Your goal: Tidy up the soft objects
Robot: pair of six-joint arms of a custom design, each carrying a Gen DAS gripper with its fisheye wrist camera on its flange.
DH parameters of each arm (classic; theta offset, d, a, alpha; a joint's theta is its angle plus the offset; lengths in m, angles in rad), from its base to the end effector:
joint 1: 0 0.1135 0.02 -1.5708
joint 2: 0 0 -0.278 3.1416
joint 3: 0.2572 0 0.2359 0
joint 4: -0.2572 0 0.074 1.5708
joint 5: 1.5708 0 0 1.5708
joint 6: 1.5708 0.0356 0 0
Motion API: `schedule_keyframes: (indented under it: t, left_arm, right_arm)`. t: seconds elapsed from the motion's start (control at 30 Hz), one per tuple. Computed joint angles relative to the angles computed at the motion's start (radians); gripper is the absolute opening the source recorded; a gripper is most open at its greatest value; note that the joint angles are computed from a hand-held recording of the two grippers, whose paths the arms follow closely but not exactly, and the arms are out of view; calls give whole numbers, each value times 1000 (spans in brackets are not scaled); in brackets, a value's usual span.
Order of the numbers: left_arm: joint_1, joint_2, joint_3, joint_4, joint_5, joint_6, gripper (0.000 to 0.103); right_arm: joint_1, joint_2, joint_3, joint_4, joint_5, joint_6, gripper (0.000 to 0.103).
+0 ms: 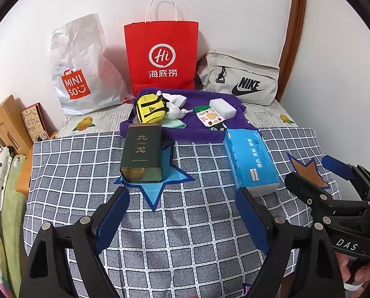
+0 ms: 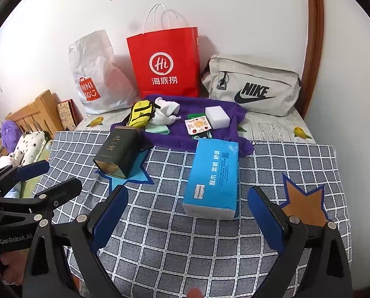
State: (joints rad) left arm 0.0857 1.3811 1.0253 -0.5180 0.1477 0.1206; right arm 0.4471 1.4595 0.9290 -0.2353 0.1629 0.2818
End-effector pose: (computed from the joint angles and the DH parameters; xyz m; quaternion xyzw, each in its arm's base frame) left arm 0.2719 0.0181 0.2795 0.0416 0.9367 -0.0339 0.3459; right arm 0.2684 0.1223 0.2505 -0.0439 0.9165 0.0692 0.3915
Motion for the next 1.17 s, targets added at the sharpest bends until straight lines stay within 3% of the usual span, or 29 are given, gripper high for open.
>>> schedule_keyframes:
  t: [1.17]
  left_arm:
    - [-3,-26,-13,8,-16,4,86]
  right_arm:
    - [0,-16,7,-24,2,-5,96]
